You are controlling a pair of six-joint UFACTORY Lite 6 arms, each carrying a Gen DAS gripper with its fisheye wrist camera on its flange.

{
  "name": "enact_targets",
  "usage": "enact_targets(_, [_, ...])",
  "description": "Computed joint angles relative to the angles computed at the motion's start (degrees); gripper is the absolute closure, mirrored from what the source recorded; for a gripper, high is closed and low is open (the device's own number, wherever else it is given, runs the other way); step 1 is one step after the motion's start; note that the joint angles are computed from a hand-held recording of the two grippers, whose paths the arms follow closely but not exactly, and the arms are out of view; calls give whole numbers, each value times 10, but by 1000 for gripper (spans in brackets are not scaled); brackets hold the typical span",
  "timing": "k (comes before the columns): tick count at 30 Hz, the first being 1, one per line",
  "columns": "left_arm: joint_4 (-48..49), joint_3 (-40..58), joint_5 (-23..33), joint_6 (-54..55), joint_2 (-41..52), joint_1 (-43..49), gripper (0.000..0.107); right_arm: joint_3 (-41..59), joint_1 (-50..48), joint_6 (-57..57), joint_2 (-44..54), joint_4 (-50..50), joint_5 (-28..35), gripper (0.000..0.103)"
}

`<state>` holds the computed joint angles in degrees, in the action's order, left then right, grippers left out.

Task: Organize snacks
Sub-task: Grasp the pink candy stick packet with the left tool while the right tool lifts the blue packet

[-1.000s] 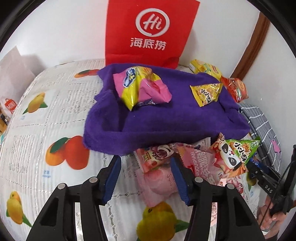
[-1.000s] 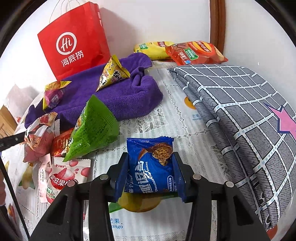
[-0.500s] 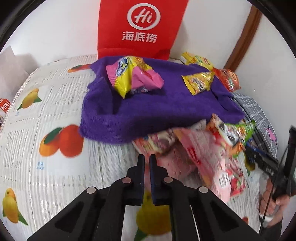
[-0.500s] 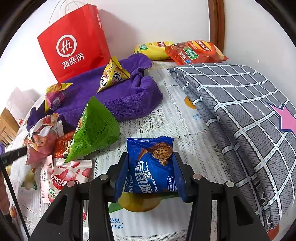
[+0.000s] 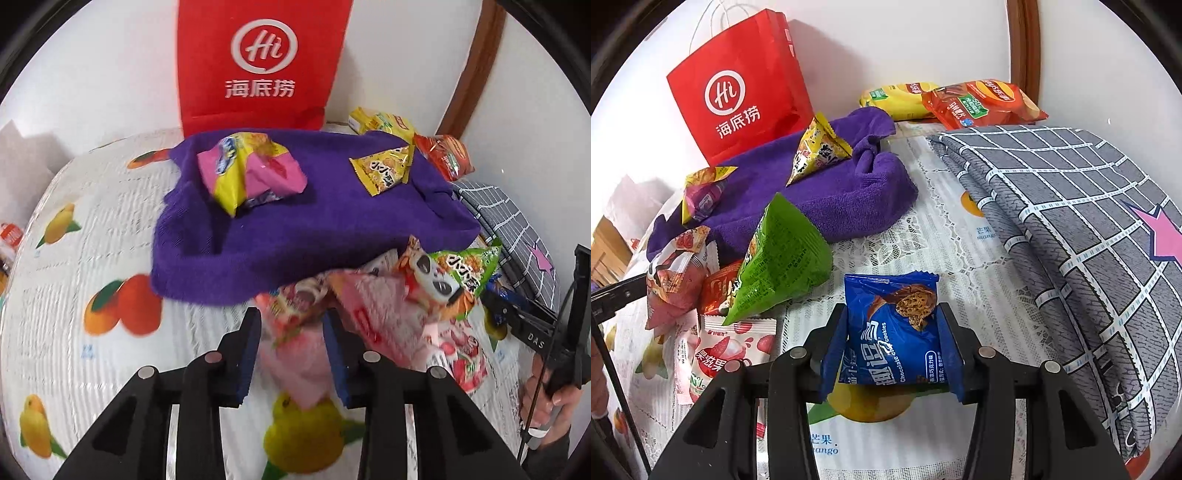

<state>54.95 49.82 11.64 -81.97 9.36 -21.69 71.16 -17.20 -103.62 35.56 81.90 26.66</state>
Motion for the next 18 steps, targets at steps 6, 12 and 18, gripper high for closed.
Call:
enact_targets(6, [-47,65,15,84,68,-4,69,6,-8,11,5,-10,17,54])
enact_targets(12, [16,63,-15,54,84,0,67,12,-19,22,9,-23,47,56])
enact_targets(18, [-75,36,1,164,54,-34,67,-22,-32,-13,-17,-17,81,58])
